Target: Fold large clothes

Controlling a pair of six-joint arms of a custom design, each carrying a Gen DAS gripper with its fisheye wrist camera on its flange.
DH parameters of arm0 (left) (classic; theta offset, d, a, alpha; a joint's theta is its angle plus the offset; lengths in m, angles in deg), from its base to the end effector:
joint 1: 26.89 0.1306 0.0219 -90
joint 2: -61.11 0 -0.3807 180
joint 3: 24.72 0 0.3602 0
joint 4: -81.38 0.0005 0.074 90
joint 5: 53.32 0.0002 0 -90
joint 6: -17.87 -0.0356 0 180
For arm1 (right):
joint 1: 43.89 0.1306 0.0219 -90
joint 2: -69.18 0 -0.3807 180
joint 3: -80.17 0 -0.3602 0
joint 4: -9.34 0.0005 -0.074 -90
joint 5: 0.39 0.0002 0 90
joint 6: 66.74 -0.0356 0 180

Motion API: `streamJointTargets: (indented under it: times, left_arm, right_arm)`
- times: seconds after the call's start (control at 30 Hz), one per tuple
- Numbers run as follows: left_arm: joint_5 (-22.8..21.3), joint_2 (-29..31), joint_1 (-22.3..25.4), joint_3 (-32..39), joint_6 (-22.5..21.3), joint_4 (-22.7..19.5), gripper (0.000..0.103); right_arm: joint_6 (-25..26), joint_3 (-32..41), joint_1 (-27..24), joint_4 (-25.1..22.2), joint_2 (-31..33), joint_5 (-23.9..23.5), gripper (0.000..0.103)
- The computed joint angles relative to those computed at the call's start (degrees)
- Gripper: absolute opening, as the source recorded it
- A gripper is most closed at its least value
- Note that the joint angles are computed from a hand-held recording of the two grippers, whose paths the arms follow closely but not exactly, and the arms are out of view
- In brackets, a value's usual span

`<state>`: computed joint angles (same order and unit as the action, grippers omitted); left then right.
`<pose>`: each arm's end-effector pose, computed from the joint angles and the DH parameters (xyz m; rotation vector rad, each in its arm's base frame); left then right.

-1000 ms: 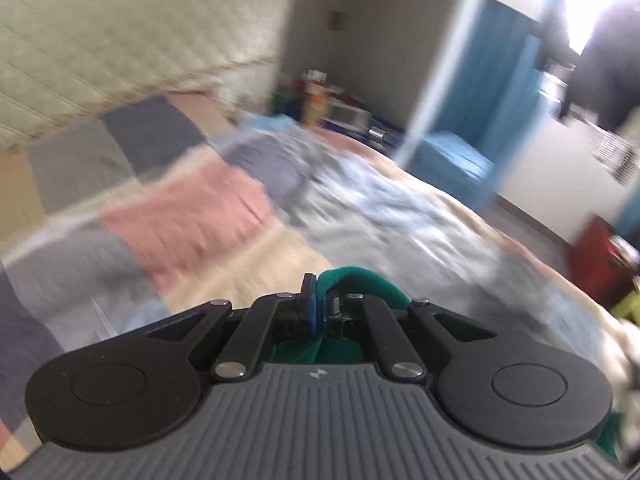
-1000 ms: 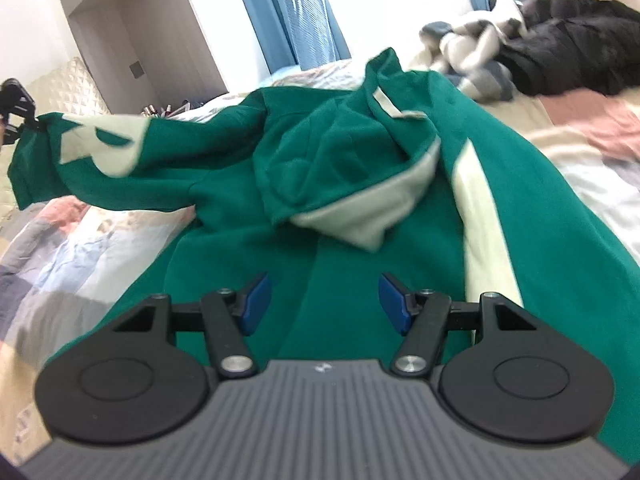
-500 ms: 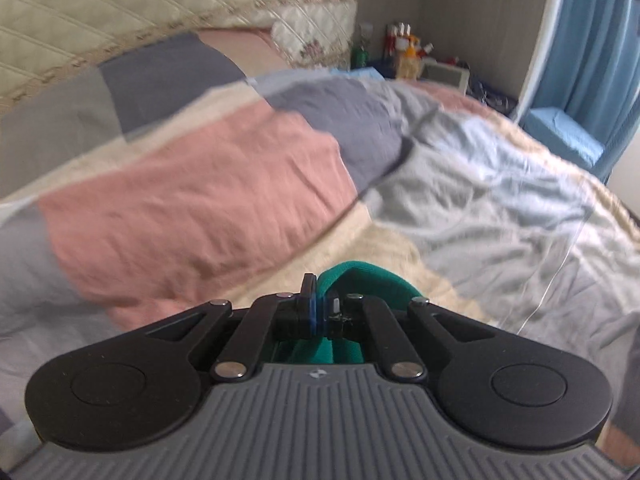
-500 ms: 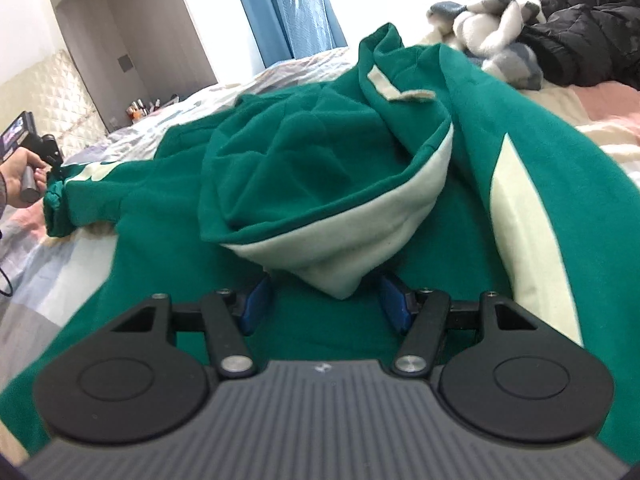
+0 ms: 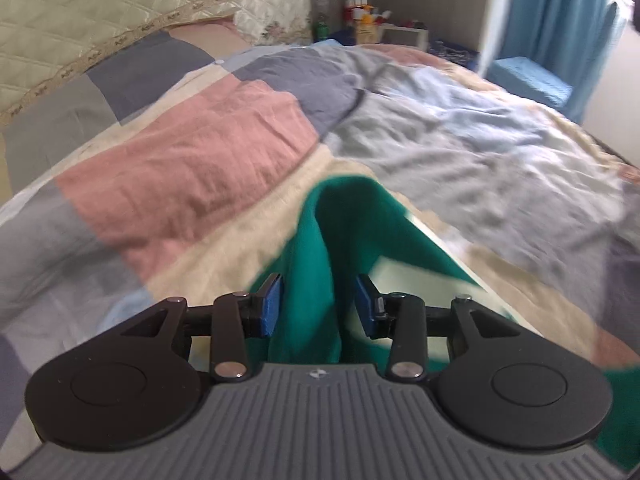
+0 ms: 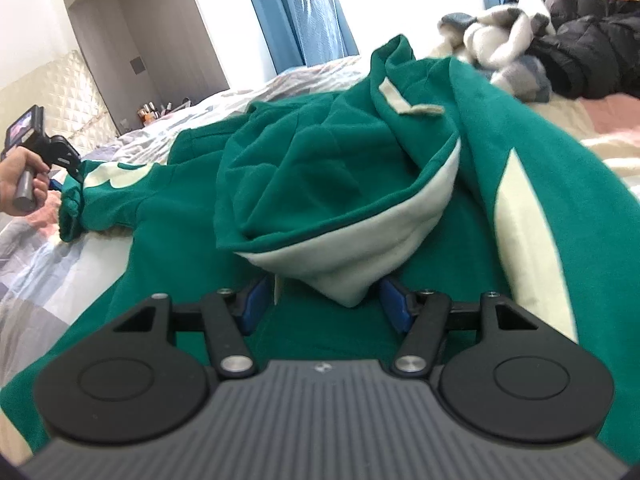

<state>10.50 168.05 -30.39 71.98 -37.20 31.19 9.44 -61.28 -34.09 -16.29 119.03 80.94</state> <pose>0.5393 -0.0178 0.3385 -0.8220 2.3569 0.3306 0.2128 0.0417 0.2852 -0.0062 2.2354 0.3940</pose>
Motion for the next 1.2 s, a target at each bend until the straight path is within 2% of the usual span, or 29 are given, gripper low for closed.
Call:
streamJointTargets:
  times: [0.17, 0.33, 0.5, 0.57, 0.67, 0.77, 0.83, 0.9, 0.93, 1.0, 1.03, 1.1, 1.2]
  left_arm:
    - [0.39, -7.76, -5.82, -5.16, -0.85, -0.21, 0.045]
    - [-2.06, -14.91, -13.57, -9.63, -0.78, -1.73, 0.045]
    - [-3.88, -21.19, -22.64, -13.46, 2.89, -4.21, 0.045]
    - [-4.90, -23.08, -27.12, -14.40, 4.69, -5.58, 0.045]
    - [-6.60, -24.91, -34.21, -15.02, 6.85, -7.19, 0.045]
    - [-7.81, -25.32, -41.09, -14.70, 6.46, -7.86, 0.045]
    - [-7.77, -25.07, -45.23, -14.11, 7.72, -8.36, 0.045]
    - [-8.48, -24.71, -49.48, -13.72, 8.95, -8.21, 0.045]
    - [-8.52, -24.36, -51.39, -13.44, 9.72, -8.06, 0.045]
    - [-7.72, -23.86, -54.22, -13.21, 11.04, -7.25, 0.045]
    - [-7.25, -23.53, -55.81, -13.08, 11.88, -6.44, 0.045]
    - [-7.46, -22.74, -58.60, -12.89, 12.64, -4.89, 0.045]
    - [-8.76, -21.50, -62.59, -13.27, 13.72, -2.21, 0.045]
  right_arm:
    - [-0.12, -0.17, -1.76, -3.03, -5.55, -1.05, 0.063]
    - [1.54, 0.11, -2.01, -7.27, -12.43, -1.37, 0.063]
    - [1.87, 0.85, -2.87, -11.79, -18.59, -1.48, 0.063]
    - [1.65, 1.29, -4.85, -13.45, -21.10, -3.43, 0.063]
    - [2.76, 2.11, -8.26, -16.10, -24.62, -6.45, 0.063]
    - [5.07, 3.02, -12.68, -20.50, -27.42, -9.47, 0.063]
    - [7.64, 3.93, -17.83, -24.65, -28.94, -13.27, 0.063]
    - [11.52, 4.92, -25.18, -29.02, -29.90, -18.60, 0.063]
    - [13.49, 5.32, -27.10, -30.82, -30.65, -19.07, 0.063]
    - [15.08, 5.94, -23.15, -32.51, -32.67, -10.99, 0.063]
    - [15.48, 6.32, -23.47, -33.62, -33.13, -9.51, 0.063]
    - [17.93, 6.90, -31.50, -36.03, -33.02, -15.65, 0.063]
    - [21.35, 7.26, -37.82, -39.29, -32.58, -19.13, 0.063]
